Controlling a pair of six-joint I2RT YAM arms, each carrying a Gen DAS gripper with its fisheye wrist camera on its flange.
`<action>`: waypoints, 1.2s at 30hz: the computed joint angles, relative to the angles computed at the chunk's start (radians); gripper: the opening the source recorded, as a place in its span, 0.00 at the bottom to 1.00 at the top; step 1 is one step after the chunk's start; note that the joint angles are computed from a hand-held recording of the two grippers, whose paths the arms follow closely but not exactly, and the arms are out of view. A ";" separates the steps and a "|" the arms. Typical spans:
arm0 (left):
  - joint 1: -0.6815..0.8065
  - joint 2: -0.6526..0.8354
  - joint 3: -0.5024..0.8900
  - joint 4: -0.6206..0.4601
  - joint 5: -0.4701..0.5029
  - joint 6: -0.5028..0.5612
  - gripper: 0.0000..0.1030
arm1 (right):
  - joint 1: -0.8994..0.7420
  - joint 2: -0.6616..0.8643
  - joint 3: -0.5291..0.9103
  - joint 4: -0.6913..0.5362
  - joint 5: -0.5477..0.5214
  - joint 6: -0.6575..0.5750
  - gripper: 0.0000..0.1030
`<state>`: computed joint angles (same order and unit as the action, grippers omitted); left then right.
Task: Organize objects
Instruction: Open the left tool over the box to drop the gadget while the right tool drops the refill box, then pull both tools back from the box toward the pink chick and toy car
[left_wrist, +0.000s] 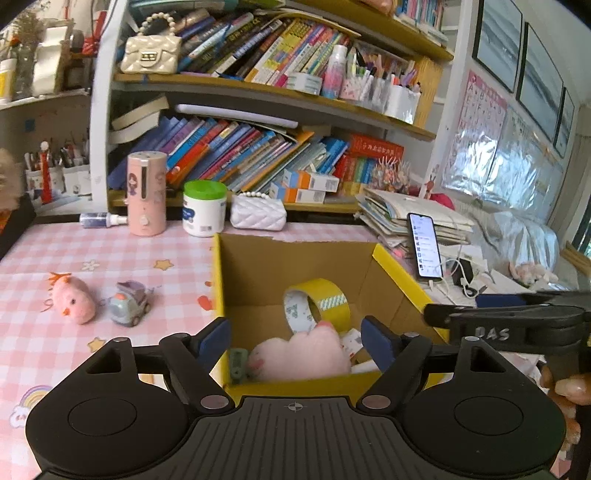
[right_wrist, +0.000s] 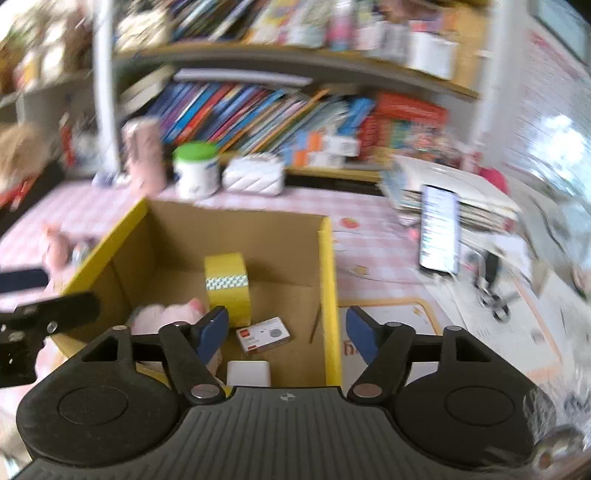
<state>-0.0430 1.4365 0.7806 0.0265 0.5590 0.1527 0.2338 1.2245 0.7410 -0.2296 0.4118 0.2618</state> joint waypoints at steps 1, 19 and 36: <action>0.016 -0.011 -0.008 -0.011 0.012 0.014 0.78 | 0.020 -0.024 -0.015 -0.010 0.029 0.044 0.68; 0.353 -0.045 -0.064 -0.297 0.133 0.365 0.78 | 0.515 0.116 -0.014 -0.336 0.292 0.758 0.74; 0.566 -0.005 -0.034 -0.493 0.156 0.605 0.78 | 0.721 0.299 0.091 -0.403 0.233 0.962 0.76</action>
<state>0.5229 1.4314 0.7469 -0.4665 0.7152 0.7575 0.9551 1.5236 0.8317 -0.6326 0.6444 1.2238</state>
